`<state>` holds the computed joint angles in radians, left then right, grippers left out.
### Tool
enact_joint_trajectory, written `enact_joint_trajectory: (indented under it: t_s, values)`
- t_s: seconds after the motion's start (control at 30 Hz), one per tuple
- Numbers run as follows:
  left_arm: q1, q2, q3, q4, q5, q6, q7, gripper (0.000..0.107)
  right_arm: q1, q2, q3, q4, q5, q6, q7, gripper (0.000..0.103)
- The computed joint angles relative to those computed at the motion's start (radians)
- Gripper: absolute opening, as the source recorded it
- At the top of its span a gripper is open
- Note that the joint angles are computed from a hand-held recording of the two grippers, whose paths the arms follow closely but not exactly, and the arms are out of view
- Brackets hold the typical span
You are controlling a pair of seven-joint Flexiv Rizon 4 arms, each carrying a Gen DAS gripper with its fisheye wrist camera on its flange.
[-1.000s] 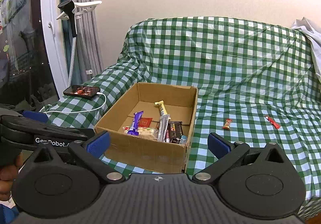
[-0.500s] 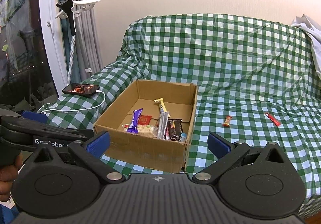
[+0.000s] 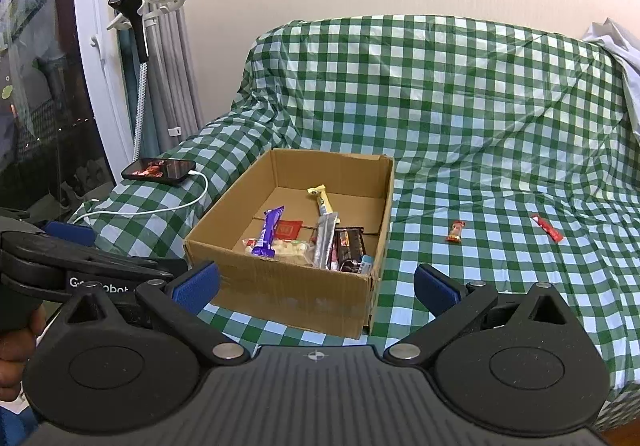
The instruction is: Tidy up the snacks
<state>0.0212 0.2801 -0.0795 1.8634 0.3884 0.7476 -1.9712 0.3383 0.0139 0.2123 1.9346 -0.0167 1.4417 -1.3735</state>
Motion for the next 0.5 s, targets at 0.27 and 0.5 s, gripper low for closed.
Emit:
enact_joint_trajectory:
  t_s: [0.27, 0.5]
  values:
    - [-0.003, -0.029, 0.001, -0.016, -0.004, -0.019, 0.016, 0.103, 0.000, -0.018, -0.001, -0.025, 0.041, -0.034, -0.031, 0.102]
    - [-0.012, -0.068, 0.003, -0.044, 0.004, -0.044, 0.023, 0.103, -0.006, -0.042, 0.001, -0.057, 0.085, -0.070, -0.070, 0.102]
